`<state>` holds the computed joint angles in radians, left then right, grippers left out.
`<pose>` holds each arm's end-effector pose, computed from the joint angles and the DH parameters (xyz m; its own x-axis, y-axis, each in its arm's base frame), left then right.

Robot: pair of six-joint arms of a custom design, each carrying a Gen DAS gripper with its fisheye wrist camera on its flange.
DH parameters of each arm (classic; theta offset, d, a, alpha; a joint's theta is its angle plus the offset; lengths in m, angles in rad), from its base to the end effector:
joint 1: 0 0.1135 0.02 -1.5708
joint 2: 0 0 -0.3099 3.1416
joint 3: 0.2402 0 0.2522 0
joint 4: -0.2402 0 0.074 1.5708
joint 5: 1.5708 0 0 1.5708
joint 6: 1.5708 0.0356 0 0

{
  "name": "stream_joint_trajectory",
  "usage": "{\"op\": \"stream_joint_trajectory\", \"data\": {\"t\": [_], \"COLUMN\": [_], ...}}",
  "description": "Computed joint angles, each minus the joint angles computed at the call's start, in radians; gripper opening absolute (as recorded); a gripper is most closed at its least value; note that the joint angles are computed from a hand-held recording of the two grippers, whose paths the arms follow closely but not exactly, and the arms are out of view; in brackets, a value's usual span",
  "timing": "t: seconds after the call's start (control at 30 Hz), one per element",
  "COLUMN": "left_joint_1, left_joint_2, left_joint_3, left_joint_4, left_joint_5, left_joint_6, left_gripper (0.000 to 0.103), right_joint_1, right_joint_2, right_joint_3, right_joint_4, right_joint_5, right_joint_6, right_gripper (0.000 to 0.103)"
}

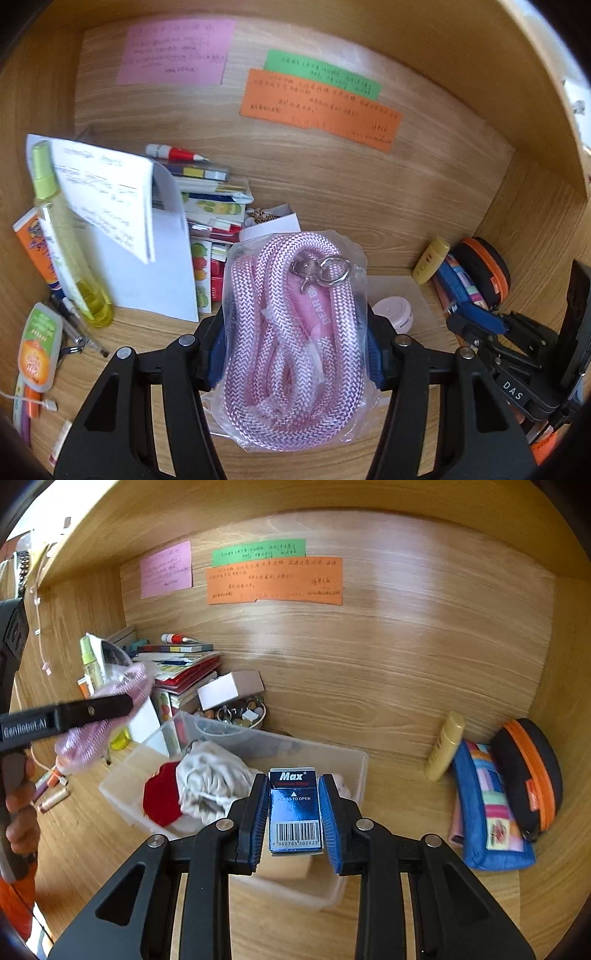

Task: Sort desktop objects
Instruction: 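Carry the pink rope over the bin while the right tool carries the Max box, then lower the pink rope and Max box into the bin, opening both tools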

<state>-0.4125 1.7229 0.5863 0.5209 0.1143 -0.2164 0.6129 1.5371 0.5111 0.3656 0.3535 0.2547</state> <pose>0.2858 -0.1295 0.1597 -0.6206 0.0387 -0.7832 0.3587 0.9022 -0.2396 0.2301 0.1468 0.1789 -0.5652 -0.1085 -0.8178 -0.1794 0.9838 -0.0065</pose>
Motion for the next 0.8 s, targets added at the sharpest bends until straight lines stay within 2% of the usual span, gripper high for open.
{"op": "stream_joint_trajectory", "data": {"t": [0.23,0.57,0.8], "left_joint_1": [-0.008,-0.015,-0.023], "left_joint_2": [0.151,0.209,0.214], "left_joint_3": [0.098,0.134,0.139], "left_joint_4": [-0.038,-0.071,-0.093], "left_joint_5": [0.031,-0.004,-0.023], "left_joint_6": [-0.002,0.007,0.013], "left_gripper": [0.058,0.058,0.058], "right_joint_1": [-0.021,-0.043,-0.039], "right_joint_2": [0.13,0.293,0.328], "right_joint_3": [0.135,0.233,0.236], "right_joint_4": [-0.055,-0.062,-0.041], "right_joint_5": [0.009,-0.039,-0.043], "right_joint_6": [0.02,0.083,0.099], "right_gripper": [0.025,0.025,0.025]}}
